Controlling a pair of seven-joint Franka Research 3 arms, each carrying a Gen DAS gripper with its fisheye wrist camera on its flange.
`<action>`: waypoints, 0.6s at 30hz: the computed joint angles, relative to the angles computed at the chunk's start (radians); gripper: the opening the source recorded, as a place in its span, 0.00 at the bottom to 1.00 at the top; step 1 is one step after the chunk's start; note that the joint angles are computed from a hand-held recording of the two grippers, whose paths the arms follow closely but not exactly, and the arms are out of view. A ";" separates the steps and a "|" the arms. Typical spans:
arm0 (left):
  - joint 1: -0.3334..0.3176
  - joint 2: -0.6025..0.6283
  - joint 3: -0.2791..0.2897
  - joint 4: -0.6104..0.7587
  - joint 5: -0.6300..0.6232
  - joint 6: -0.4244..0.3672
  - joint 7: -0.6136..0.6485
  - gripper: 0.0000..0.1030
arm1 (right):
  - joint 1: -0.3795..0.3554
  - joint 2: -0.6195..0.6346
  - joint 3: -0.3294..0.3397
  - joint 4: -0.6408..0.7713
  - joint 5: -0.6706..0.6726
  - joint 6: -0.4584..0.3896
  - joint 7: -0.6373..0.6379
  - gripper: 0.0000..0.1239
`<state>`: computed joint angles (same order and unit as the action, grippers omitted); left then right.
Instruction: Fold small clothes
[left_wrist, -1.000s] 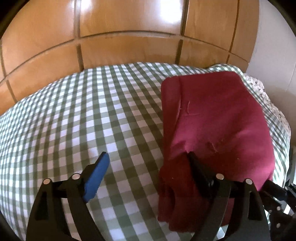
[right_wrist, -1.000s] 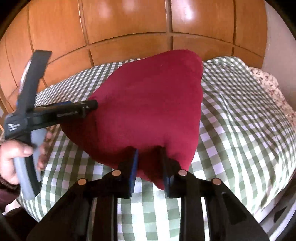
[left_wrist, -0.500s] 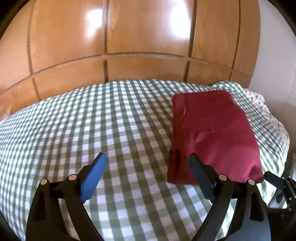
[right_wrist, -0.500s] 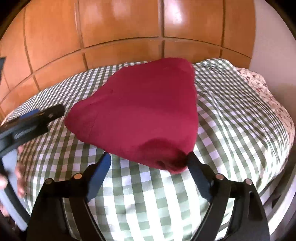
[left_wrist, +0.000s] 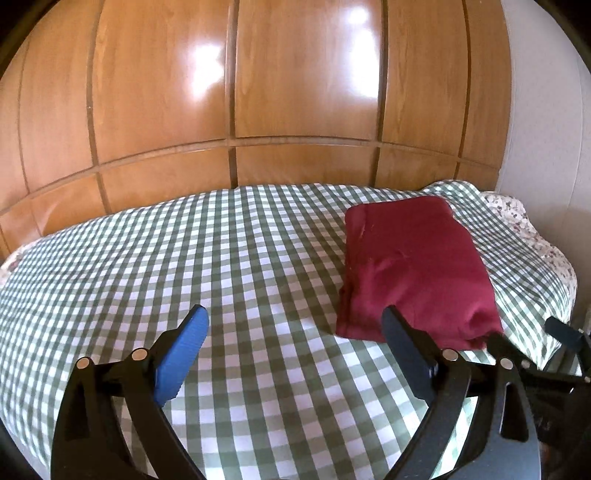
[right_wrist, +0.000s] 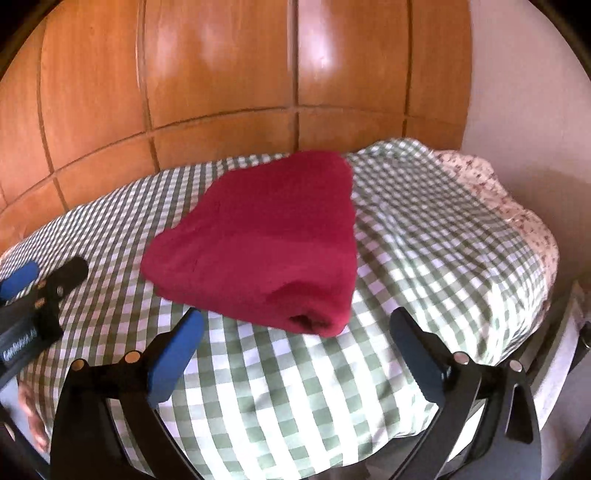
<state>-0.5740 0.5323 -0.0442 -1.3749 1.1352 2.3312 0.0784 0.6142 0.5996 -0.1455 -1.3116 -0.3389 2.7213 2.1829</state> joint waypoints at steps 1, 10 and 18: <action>-0.006 -0.002 0.003 -0.003 0.008 -0.008 -0.010 0.95 | 0.017 -0.005 -0.023 -0.009 -0.018 0.009 0.033 0.81; -0.014 -0.013 -0.008 -0.031 0.029 -0.022 -0.053 0.96 | 0.049 -0.023 -0.067 -0.031 -0.112 -0.001 0.167 0.81; -0.002 -0.012 -0.016 -0.037 0.006 -0.010 -0.050 0.96 | 0.055 -0.029 -0.066 -0.033 -0.185 -0.028 0.227 0.81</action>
<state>-0.5759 0.5200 -0.0601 -1.4122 1.1410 2.3215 0.0285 0.6689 0.5706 -0.2116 -1.3442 -0.5240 2.6934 2.4098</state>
